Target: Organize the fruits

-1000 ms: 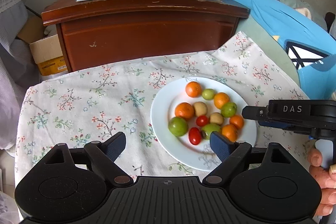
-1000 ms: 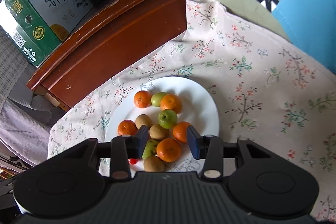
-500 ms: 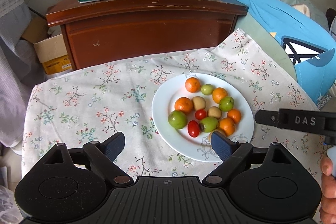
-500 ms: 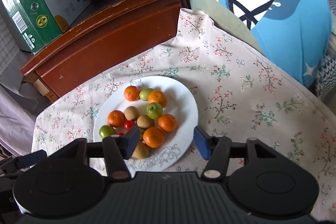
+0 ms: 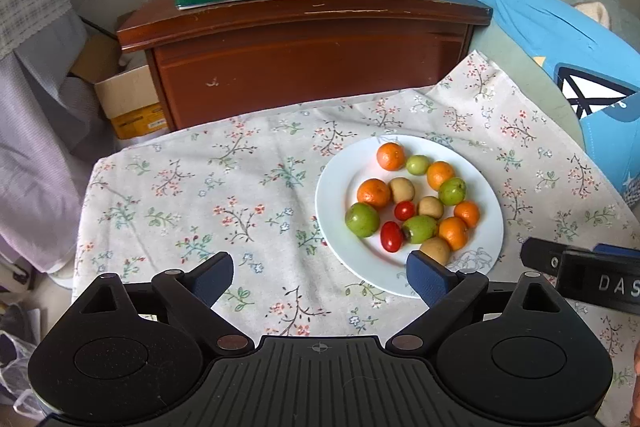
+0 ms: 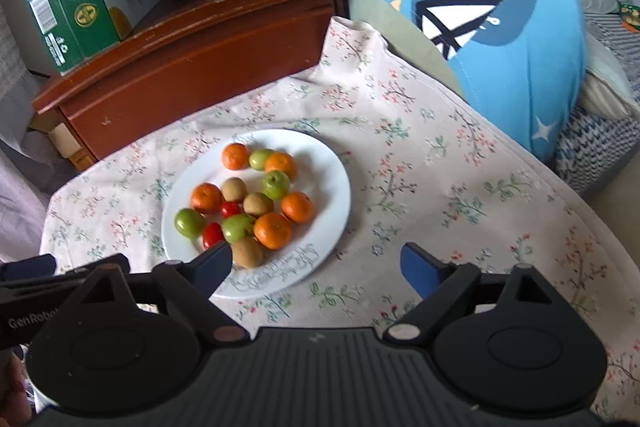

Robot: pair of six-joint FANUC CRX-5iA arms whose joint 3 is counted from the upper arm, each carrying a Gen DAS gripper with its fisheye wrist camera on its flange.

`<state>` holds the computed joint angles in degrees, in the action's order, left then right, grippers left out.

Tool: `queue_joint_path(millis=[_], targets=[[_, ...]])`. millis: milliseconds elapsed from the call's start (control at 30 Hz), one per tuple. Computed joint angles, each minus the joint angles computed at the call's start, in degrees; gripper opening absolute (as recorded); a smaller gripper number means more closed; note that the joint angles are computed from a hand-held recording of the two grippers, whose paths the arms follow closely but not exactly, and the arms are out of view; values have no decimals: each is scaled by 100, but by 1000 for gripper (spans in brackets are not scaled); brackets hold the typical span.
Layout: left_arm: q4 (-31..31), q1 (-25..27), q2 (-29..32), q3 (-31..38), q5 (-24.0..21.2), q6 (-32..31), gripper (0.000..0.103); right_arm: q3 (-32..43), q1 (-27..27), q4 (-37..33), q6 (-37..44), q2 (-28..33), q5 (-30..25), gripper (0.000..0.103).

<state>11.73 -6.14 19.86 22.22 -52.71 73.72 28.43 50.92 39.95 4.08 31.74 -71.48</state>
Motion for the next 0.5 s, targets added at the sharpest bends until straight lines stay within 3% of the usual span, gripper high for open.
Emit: queue_joint_path(millis=[500], targets=[[-752, -181, 178, 338, -313, 451, 97, 849, 31, -294, 630, 573, -846, 94]])
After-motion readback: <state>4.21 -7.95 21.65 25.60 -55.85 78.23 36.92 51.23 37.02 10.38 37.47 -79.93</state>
